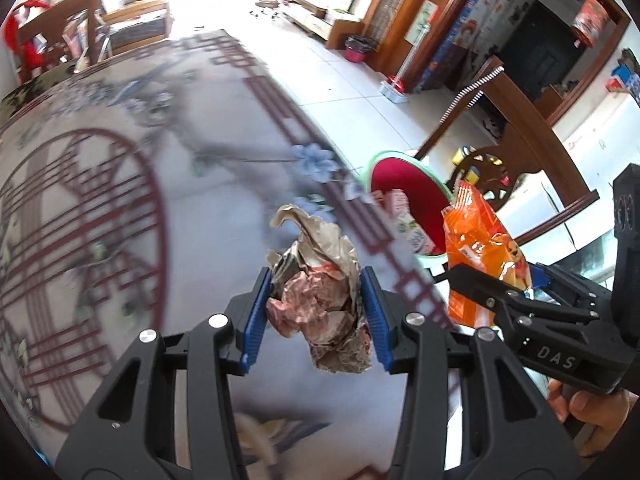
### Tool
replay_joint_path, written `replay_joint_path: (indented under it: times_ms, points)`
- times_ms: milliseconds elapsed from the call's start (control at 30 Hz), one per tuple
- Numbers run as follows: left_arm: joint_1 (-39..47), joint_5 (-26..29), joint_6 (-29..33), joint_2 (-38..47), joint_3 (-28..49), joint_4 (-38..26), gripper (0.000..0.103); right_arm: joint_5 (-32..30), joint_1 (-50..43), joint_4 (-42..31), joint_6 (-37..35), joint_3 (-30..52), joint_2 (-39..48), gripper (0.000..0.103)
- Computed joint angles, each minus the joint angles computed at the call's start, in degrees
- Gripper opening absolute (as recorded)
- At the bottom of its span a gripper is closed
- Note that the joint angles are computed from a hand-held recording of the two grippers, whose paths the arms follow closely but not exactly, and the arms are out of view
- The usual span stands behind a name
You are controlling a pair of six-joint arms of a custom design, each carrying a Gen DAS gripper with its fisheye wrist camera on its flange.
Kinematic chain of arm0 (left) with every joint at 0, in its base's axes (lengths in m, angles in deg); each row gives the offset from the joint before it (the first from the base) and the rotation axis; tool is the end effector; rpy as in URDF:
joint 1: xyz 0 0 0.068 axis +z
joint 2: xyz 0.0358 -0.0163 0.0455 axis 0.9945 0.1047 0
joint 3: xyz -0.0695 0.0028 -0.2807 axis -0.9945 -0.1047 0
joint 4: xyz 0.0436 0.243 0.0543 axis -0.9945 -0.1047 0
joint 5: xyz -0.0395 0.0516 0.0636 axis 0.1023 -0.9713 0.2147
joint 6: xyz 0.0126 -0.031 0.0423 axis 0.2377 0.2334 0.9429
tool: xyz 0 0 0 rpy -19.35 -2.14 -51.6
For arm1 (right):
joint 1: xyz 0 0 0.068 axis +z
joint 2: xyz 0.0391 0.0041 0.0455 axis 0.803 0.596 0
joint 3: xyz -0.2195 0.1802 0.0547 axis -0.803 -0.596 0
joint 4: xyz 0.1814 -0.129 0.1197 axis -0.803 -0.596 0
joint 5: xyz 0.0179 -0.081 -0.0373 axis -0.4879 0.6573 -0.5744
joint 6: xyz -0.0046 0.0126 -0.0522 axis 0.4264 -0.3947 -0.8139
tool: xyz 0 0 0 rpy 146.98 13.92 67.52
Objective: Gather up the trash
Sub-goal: 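Carry the crumpled paper and orange bag over the red bin, then open both tools over the bin to drop the bag and paper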
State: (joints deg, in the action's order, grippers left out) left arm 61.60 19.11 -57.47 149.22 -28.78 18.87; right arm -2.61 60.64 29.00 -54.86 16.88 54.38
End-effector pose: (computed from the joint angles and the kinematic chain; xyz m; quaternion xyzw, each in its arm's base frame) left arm 0.1691 -0.0724 0.2222 -0.0018 0.9576 -0.1428 0.2500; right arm 0.1915 0.0296 0.2378 -0.0617 0.9686 0.0925 0.2223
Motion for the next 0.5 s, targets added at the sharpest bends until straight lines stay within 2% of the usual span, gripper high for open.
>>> replay_joint_path:
  times_ms: [233,367,500]
  points:
    - [-8.84,-3.29,-5.26,11.54,6.32,4.83,0.043,-4.46,-18.03,3.02,-11.26,3.64,9.73,0.067]
    - [-10.40,-3.31,-6.21,18.13,10.36,7.91,0.043,-4.95,-22.57,5.31,-14.89,7.30,16.78,0.067]
    - [-10.93,-3.88,-6.28,26.12,17.91,8.99,0.043,-4.16,-24.46,8.21,-16.95,11.00,23.72,0.067]
